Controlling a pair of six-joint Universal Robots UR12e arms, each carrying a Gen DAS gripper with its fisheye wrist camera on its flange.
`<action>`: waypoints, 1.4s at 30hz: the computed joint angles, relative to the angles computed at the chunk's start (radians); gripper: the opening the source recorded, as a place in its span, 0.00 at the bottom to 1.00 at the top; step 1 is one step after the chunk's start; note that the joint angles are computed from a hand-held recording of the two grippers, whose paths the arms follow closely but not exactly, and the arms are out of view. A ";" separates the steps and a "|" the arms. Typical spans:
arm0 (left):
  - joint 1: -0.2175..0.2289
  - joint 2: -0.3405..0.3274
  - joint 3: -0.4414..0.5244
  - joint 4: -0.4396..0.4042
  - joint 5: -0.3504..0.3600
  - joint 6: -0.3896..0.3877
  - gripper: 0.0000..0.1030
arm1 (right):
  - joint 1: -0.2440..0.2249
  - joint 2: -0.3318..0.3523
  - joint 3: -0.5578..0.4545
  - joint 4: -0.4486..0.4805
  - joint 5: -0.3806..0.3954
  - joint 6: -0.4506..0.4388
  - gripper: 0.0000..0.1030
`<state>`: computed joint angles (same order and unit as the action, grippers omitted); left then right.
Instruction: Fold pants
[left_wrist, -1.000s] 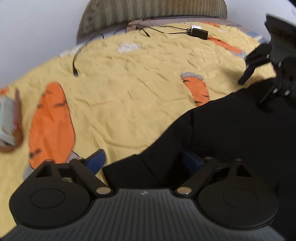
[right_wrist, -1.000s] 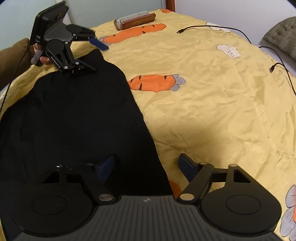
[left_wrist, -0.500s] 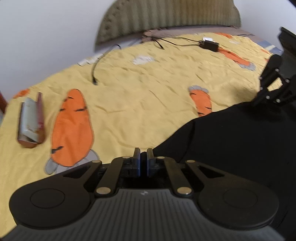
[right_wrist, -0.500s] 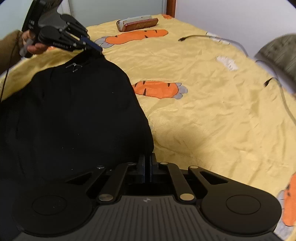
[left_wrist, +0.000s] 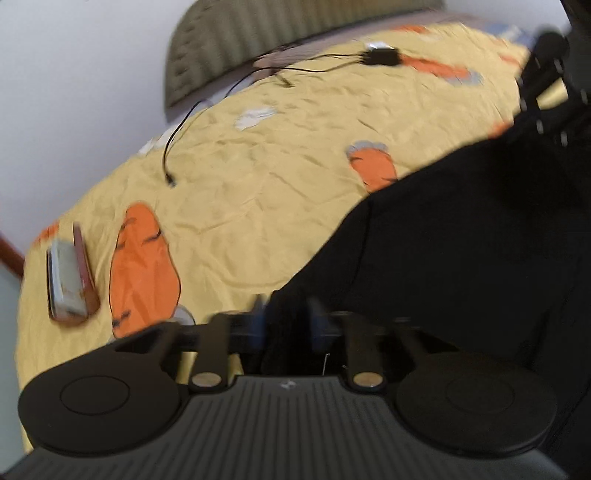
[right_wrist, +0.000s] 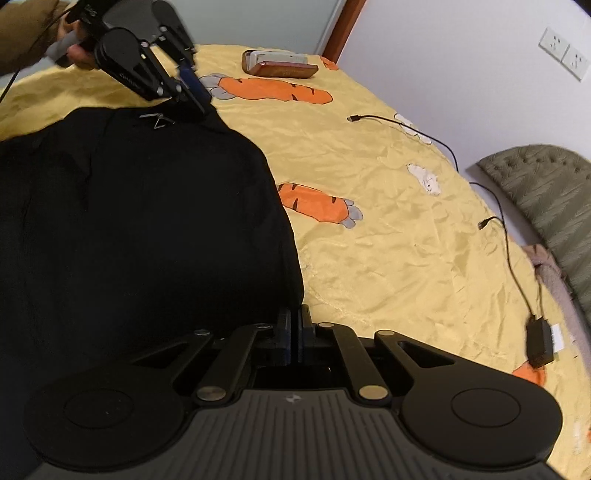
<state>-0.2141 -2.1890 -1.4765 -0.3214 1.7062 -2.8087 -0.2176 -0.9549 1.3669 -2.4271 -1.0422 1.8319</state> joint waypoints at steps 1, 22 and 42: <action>0.000 -0.001 -0.005 0.016 -0.008 0.037 0.52 | 0.001 -0.003 0.003 0.005 -0.006 -0.008 0.03; 0.046 0.019 -0.033 0.030 -0.124 -0.199 0.06 | 0.009 0.064 -0.100 0.118 -0.024 0.159 0.03; -0.038 0.215 -0.310 0.302 -0.021 -0.247 0.06 | -0.046 -0.189 0.358 -0.477 0.074 0.078 0.02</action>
<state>-0.2523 -1.9737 -1.7863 -0.0196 1.6850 -3.0557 -0.2634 -1.1435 1.7245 -2.9045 -0.9679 1.9098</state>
